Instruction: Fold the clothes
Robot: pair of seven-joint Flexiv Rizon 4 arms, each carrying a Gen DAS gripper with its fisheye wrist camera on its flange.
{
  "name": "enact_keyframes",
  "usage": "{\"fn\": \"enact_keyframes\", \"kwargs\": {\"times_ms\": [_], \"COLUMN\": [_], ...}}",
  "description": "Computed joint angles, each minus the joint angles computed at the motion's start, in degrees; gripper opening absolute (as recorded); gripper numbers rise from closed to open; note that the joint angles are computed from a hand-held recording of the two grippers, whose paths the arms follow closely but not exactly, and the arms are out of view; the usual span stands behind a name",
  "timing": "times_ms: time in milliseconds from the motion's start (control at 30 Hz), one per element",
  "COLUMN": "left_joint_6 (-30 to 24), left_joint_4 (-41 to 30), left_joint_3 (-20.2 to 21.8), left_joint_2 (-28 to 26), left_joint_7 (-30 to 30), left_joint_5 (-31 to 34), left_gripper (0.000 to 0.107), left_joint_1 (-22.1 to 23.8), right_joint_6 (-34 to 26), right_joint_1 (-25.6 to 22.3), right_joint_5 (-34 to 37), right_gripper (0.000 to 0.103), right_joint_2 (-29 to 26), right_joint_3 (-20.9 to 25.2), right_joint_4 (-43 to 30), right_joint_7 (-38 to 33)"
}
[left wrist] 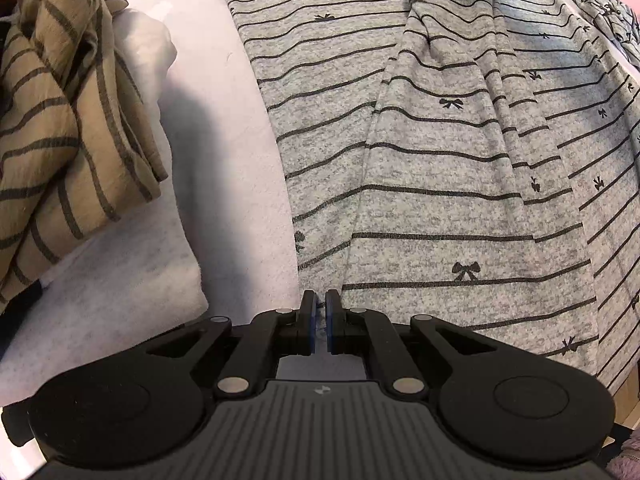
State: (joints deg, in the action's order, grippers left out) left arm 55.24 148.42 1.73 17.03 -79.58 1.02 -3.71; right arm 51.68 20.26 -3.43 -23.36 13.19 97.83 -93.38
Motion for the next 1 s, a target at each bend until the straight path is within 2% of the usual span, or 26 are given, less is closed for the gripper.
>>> {"fn": "enact_keyframes", "kwargs": {"times_ms": [200, 333, 433, 567, 700, 733, 800, 1000], "left_joint_6": [-0.45, -0.94, -1.42, -2.09, -2.37, -2.34, -2.38, -2.22], "left_joint_4": [0.0, -0.08, -0.29, -0.78, -1.04, -1.03, -0.97, -0.71], "left_joint_3": [-0.49, -0.58, -1.0, -1.6, -1.58, -1.46, -1.24, -1.01], "left_joint_2": [0.56, 0.9, 1.1, 1.1, 0.97, 0.95, 1.02, 1.27], "left_joint_7": [-0.99, -1.34, -2.05, -3.1, -3.45, -3.39, -3.27, -2.89], "left_joint_5": [1.18, 1.64, 2.59, 4.08, 4.7, 4.62, 4.38, 4.18], "left_gripper": [0.004, 0.004, 0.004, 0.004, 0.004, 0.004, 0.004, 0.004], "left_joint_1": [0.1, 0.09, 0.2, 0.22, 0.04, -0.03, -0.13, -0.21], "right_joint_6": [-1.49, -0.91, -0.23, 0.99, 1.81, 1.96, 2.29, 3.22], "right_joint_1": [-4.89, -7.03, -8.16, -8.79, -9.68, -9.56, -9.14, -6.71], "right_joint_5": [6.15, 10.31, 12.97, 12.91, 16.05, 16.69, 17.64, 14.85], "right_gripper": [0.005, 0.005, 0.009, 0.011, 0.016, 0.025, 0.034, 0.034], "right_joint_2": [7.2, 9.58, 9.82, 10.65, 11.41, 11.28, 10.79, 7.23], "right_joint_3": [0.93, 0.18, -0.39, -1.09, -0.44, -0.28, -0.03, -0.28], "right_joint_4": [5.7, 10.12, 12.63, 15.07, 13.81, 13.22, 12.08, 10.31], "right_joint_7": [-5.92, -8.34, -8.94, -9.29, -13.09, -13.73, -14.43, -11.73]}}
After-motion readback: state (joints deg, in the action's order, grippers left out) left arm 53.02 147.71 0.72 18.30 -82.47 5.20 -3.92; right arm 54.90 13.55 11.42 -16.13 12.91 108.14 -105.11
